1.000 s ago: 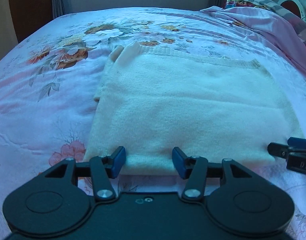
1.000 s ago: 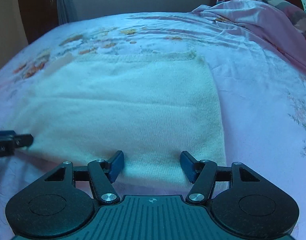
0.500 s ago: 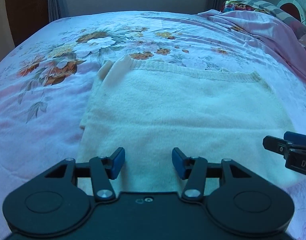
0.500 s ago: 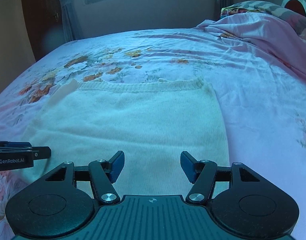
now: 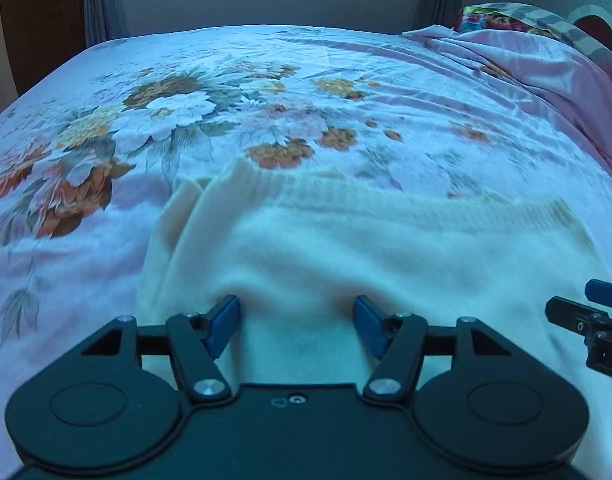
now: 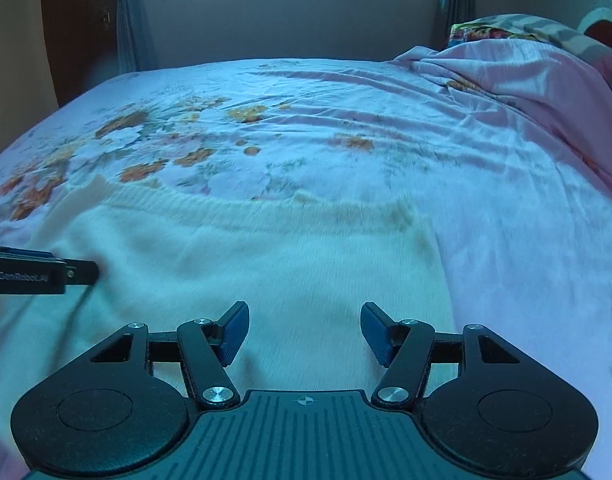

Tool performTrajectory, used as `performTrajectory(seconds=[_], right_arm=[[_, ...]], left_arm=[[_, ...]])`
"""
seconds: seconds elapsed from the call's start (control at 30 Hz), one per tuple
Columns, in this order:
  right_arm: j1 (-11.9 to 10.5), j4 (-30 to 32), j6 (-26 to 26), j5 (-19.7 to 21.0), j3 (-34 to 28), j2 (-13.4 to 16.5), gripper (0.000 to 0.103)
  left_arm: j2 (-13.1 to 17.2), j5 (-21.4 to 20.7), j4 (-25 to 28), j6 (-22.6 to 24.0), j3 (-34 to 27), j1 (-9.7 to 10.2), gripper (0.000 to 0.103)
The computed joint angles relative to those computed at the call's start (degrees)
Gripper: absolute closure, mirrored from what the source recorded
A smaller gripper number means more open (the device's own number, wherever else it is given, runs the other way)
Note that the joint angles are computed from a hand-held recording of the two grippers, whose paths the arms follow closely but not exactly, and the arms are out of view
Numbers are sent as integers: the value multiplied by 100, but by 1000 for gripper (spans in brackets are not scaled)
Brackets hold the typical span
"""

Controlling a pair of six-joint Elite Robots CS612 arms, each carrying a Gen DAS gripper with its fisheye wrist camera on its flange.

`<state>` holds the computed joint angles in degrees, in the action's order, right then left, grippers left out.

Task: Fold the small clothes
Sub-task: 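Open both grippers and release the folded hem onto the sweater, then grasp the folded sweater's side edge with the left gripper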

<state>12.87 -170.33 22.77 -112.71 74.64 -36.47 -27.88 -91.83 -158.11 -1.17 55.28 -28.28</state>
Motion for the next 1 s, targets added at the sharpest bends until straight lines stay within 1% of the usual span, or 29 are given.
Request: performTrajectory(seconds=[0.13,0.17,0.2,0.23,0.27,0.3,0.37,0.43,0.53,0.6,0.67,0.7,0.77,0.83,0.9,1.0], right_arm=[[-151,191,-1,-220,-372,187,41],[-190,348,9,-246,-461,228,41],[-230,686,57,-231,-557,262,41],[-272,856,83,-141,-594,287,37],[-287,842,49,-134,-602,311,34],[-286,885,-19,-172,-616,317,34],[-261,967,24,-254,-616,284,34],[-207,675,221,-326,-423,178,34],[-82,39,176,-101,-1,-26,34],[5,-278,157,162,247,-141,34],[113,-433,197,283,395,-210,34],[160,-512,223,376,456,-235,34],[250,-579,301,471,507,-250,34],[331,-585,333,494,498,-234,34],[383,-535,396,556,471,-216,34],[426,-523,453,587,428,-188,34]], left_arm=[[319,204,235,-192,-636,22,42],[389,261,331,-225,-779,28,42],[452,261,434,-280,-907,43,42],[502,212,519,-345,-1004,64,42],[530,172,564,-396,-1057,79,42],[537,132,600,-415,-1079,90,42],[453,17,540,-465,-956,119,46],[261,-146,276,-660,-616,179,47],[-89,-456,-128,-857,36,318,46],[-318,-460,-304,-861,474,394,45],[-489,-529,-423,-1017,818,487,40],[-548,-570,-408,-1116,934,530,35],[-601,-758,-362,-1302,1073,618,35],[-592,-1005,-305,-1412,1104,687,37],[-550,-1297,-252,-1497,1070,735,37],[-432,-1608,-299,-1610,924,755,37]])
